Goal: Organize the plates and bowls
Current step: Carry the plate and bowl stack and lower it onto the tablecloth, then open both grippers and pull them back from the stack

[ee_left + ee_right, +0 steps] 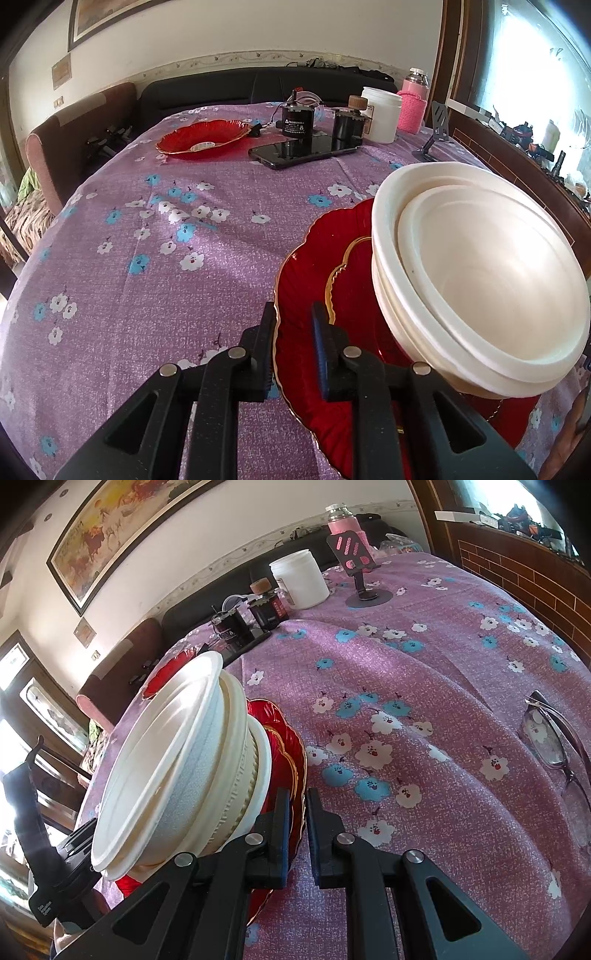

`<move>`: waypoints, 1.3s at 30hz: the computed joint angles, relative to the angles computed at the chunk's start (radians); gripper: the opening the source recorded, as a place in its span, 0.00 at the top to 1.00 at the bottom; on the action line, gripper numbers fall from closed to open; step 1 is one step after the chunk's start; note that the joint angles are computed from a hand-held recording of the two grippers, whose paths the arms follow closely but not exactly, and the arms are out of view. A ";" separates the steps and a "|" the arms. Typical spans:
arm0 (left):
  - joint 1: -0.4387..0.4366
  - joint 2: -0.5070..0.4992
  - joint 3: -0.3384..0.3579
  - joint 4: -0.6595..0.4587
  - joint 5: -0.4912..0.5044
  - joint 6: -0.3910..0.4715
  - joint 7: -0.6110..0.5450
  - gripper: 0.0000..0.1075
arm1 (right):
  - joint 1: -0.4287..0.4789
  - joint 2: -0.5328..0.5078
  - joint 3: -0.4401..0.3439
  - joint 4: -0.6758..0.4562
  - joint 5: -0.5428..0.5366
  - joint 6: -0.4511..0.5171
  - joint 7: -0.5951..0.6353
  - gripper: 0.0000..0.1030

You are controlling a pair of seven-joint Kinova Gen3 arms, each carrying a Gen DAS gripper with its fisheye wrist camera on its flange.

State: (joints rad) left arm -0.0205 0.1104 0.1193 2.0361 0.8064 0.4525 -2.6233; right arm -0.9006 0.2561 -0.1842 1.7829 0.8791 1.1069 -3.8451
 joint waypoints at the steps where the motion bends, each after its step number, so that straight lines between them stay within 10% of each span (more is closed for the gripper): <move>1: 0.001 0.000 -0.001 -0.001 -0.002 -0.001 0.003 0.84 | 0.001 0.001 0.000 -0.002 -0.001 0.001 0.002 0.89; 24: -0.054 -0.026 -0.044 0.016 0.115 0.084 -0.087 0.41 | -0.035 -0.004 -0.014 -0.019 0.001 0.061 -0.015 0.84; 31: -0.045 -0.059 -0.068 0.043 0.145 0.100 -0.137 0.36 | -0.067 -0.009 -0.032 -0.022 0.014 0.112 -0.047 0.55; 39: -0.046 -0.102 -0.109 0.090 0.205 0.119 -0.226 0.32 | -0.115 0.001 -0.050 -0.047 0.018 0.189 -0.069 0.44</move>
State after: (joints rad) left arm -0.0661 0.0086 0.0102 2.1264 1.0118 0.5711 -2.8489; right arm -1.0156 0.2569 -0.2345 1.7363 0.8967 1.2961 -3.9139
